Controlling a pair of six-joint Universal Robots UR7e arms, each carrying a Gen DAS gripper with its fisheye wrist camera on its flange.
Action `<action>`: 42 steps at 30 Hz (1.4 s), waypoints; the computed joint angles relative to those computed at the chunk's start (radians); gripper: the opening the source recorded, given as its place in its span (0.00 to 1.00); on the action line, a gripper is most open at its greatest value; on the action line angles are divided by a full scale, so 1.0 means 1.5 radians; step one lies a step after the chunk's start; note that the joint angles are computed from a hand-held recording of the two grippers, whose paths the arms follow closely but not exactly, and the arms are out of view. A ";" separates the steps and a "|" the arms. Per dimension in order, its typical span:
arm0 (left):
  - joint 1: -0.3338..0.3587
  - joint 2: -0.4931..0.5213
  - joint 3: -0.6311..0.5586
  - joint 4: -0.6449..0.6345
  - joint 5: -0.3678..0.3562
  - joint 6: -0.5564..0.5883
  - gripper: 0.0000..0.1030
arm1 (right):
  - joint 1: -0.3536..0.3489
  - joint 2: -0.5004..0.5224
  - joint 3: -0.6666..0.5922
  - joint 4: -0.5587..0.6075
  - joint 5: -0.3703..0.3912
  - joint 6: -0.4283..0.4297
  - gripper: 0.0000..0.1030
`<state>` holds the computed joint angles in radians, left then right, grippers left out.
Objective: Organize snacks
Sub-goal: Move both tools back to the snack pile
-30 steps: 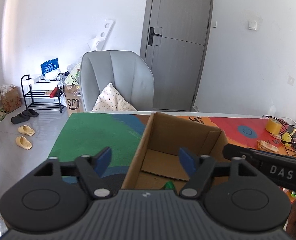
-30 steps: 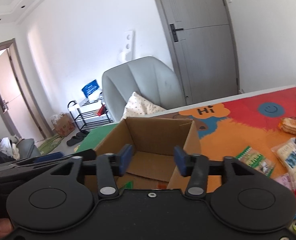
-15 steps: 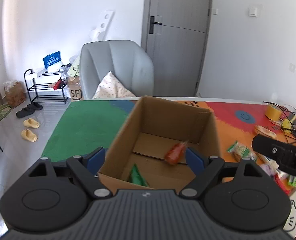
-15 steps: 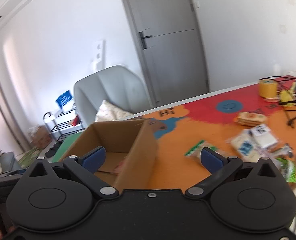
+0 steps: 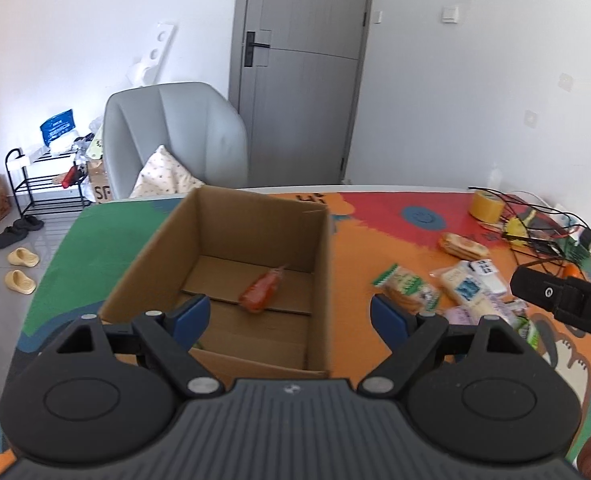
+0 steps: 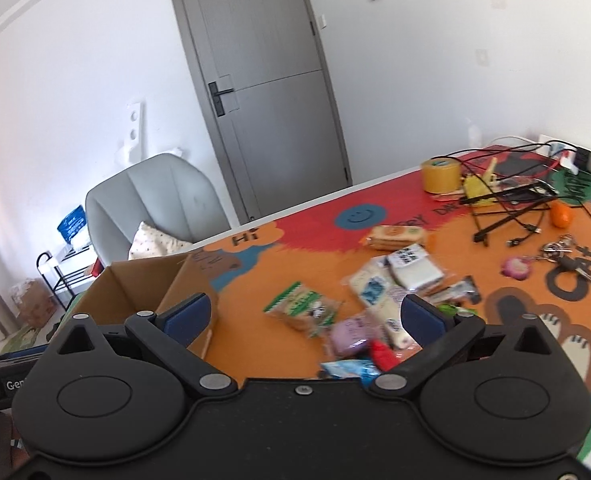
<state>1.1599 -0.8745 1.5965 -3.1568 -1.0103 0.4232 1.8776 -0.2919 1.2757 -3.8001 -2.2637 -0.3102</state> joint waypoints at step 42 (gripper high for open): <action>-0.019 0.080 -0.008 0.064 -0.092 -0.003 0.80 | -0.078 -0.117 0.204 -0.026 -0.017 0.081 0.97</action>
